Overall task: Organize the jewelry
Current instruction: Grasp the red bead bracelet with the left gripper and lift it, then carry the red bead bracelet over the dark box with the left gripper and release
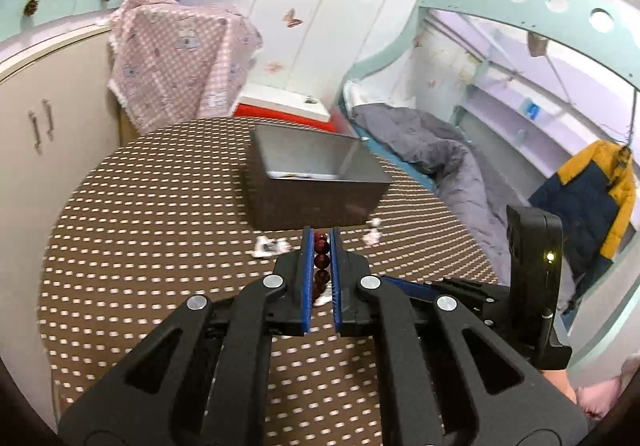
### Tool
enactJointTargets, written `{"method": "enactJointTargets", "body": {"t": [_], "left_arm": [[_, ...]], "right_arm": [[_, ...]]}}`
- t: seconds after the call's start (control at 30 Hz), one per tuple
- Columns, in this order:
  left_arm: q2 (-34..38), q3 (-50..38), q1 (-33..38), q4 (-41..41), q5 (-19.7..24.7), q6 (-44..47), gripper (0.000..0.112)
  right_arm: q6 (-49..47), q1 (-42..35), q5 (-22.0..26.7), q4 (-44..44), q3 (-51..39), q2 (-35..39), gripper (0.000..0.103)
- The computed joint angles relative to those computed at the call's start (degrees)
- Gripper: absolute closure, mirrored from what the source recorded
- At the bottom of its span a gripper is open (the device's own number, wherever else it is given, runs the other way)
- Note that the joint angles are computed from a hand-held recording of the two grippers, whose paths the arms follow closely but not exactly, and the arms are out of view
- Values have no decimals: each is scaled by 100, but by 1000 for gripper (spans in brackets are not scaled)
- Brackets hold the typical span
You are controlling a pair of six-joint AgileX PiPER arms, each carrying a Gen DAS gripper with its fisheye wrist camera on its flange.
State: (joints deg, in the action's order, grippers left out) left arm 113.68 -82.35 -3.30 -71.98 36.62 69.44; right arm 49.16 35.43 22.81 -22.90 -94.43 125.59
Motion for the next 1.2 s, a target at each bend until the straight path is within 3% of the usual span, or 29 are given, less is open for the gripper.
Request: {"method": "enactJointTargets", "body": {"t": [0.1, 0.27, 0.3, 0.37, 0.4, 0.53, 0.6, 0.83, 1.03, 1.2], "left_arm": [[44, -43, 9, 169, -179, -186, 105], [162, -230, 25, 447, -298, -444, 105], [173, -256, 28, 455, -292, -454, 105], [191, -301, 28, 458, -276, -456, 105], [194, -332, 14, 467, -279, -467, 105], [249, -572, -23, 539, -215, -545, 105], [265, -692, -45, 532, -175, -564, 105], [458, -1534, -199, 553, 72, -856, 105], [1022, -2637, -425, 1166, 78, -1687, 105], [1587, -3615, -598, 2010, 84, -2632, 105]], "right_arm": [[-543, 67, 434, 341, -650, 349, 63], [-826, 258, 1386, 136, -1889, 997, 59], [-750, 321, 1589, -82, -2057, 1090, 62], [-683, 411, 1910, -416, -2301, 1222, 85], [-707, 381, 1821, -366, -2213, 1182, 91], [-698, 220, 1313, -172, -1574, 841, 92], [-583, 89, 823, -91, -1019, 489, 92], [146, -299, -27, -666, -208, -356, 93], [162, -641, -157, -600, -736, -251, 93], [-585, -824, 195, 119, -1785, 363, 93]]}}
